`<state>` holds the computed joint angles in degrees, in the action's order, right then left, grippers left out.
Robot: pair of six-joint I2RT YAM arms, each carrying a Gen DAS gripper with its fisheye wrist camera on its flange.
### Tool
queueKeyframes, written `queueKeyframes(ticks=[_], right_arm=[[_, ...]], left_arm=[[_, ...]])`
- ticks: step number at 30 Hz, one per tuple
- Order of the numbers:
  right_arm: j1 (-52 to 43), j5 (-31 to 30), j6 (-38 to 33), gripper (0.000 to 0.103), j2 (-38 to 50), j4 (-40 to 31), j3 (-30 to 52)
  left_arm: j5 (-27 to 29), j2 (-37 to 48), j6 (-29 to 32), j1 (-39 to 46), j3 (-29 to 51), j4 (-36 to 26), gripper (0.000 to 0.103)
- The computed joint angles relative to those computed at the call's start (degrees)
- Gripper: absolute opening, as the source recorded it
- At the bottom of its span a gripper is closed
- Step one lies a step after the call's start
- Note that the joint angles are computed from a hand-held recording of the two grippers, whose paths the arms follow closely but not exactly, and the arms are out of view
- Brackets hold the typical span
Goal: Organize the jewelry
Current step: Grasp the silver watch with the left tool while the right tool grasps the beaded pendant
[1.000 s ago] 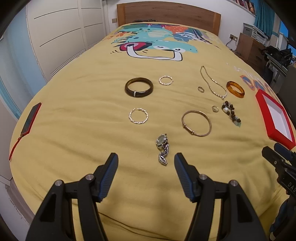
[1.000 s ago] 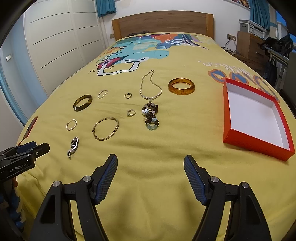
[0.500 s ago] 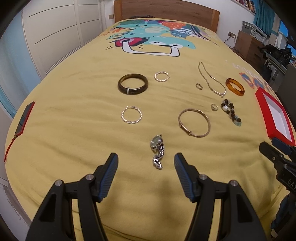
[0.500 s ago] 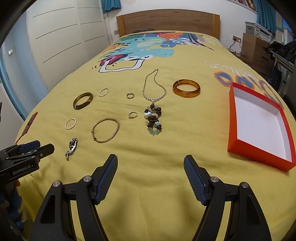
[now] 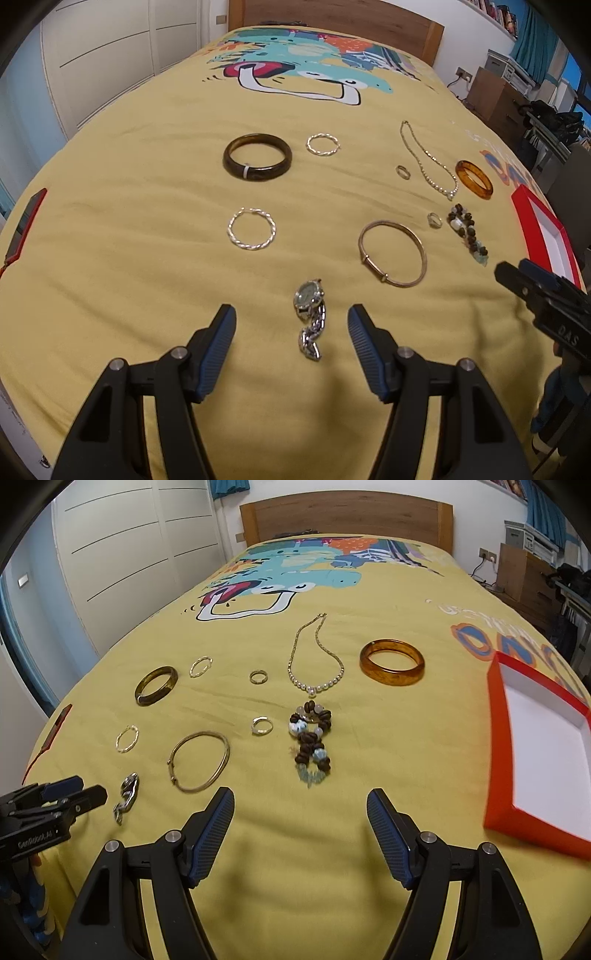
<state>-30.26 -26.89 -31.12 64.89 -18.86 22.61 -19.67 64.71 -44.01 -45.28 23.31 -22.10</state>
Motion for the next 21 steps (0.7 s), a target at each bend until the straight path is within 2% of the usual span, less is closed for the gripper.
queueKeyframes(ticks=[6,13,21], right_arm=[[3.4,1.4,2.5,0.074,9.0,6.9,2.3],[5.3,3.2,4.3,0.072,18.9,11.9,6.3],[9.7,5.7,5.3,0.057,26.5,15.9,10.3]], left_arm=[[2.1,6.4,2.3,1.8,0.7,4.8,0.061],[4.4,11.8,3.8,4.4,0.3,8.8,0.060],[6.4,14.9,5.2,6.9,0.0,12.8,0.059]])
